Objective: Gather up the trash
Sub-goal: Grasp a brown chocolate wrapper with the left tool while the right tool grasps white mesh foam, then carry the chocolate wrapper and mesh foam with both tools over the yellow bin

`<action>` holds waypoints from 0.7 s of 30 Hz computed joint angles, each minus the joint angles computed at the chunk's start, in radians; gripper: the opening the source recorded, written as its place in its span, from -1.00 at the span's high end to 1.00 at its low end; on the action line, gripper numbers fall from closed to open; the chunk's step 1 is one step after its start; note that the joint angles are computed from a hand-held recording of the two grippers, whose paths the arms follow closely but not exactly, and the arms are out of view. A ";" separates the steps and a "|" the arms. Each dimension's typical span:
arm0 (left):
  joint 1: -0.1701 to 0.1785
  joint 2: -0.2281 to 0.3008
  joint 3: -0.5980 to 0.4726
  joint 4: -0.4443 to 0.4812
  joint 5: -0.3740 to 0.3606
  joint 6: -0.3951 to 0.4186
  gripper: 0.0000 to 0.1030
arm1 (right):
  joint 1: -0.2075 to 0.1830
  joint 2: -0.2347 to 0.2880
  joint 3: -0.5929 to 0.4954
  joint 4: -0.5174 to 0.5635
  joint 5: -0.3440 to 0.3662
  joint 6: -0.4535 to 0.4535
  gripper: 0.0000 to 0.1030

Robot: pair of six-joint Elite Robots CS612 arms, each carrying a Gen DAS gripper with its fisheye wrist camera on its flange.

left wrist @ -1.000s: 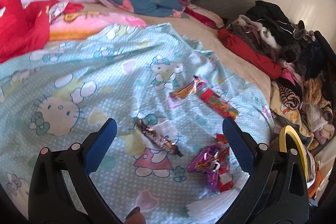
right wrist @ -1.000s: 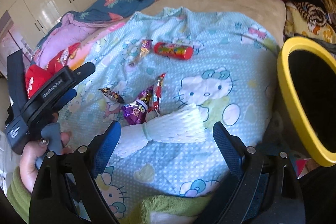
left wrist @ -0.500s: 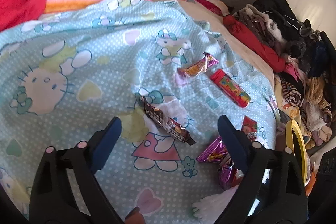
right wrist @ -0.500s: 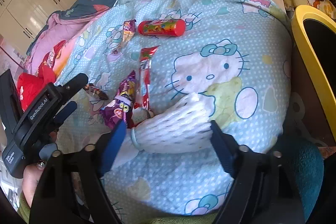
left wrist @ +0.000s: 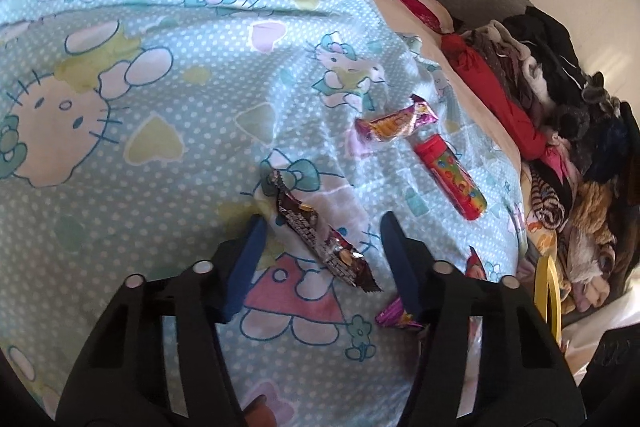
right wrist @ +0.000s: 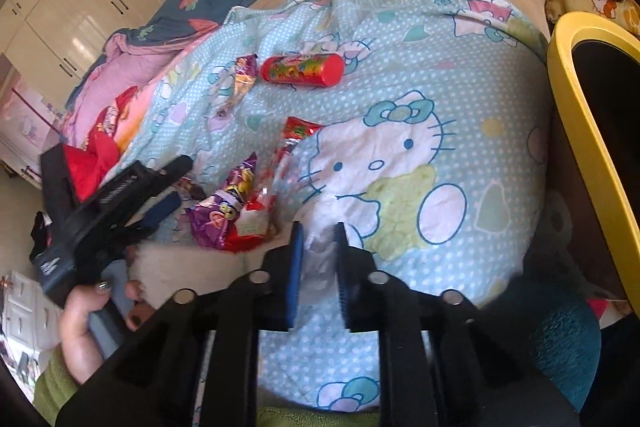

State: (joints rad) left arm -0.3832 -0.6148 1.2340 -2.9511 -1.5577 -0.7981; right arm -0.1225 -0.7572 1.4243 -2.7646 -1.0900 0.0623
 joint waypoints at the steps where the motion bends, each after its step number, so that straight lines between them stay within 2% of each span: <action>1: 0.001 0.002 -0.001 0.002 -0.001 -0.011 0.24 | -0.001 -0.002 0.002 -0.005 0.004 -0.005 0.75; 2: 0.003 0.002 0.001 0.001 0.000 -0.020 0.39 | -0.002 -0.004 0.006 -0.011 0.009 -0.010 0.75; 4: 0.005 -0.001 0.007 -0.001 0.001 -0.028 0.56 | -0.003 -0.009 0.012 -0.023 0.011 -0.019 0.76; 7: 0.010 -0.006 0.017 -0.016 -0.011 -0.036 0.67 | -0.005 -0.017 0.021 -0.043 0.022 -0.029 0.76; 13: 0.010 -0.019 0.034 -0.052 -0.013 -0.018 0.72 | -0.011 -0.034 0.037 -0.099 0.043 -0.050 0.76; 21: 0.003 -0.048 0.056 -0.088 0.021 0.018 0.79 | -0.019 -0.047 0.044 -0.168 0.060 -0.041 0.76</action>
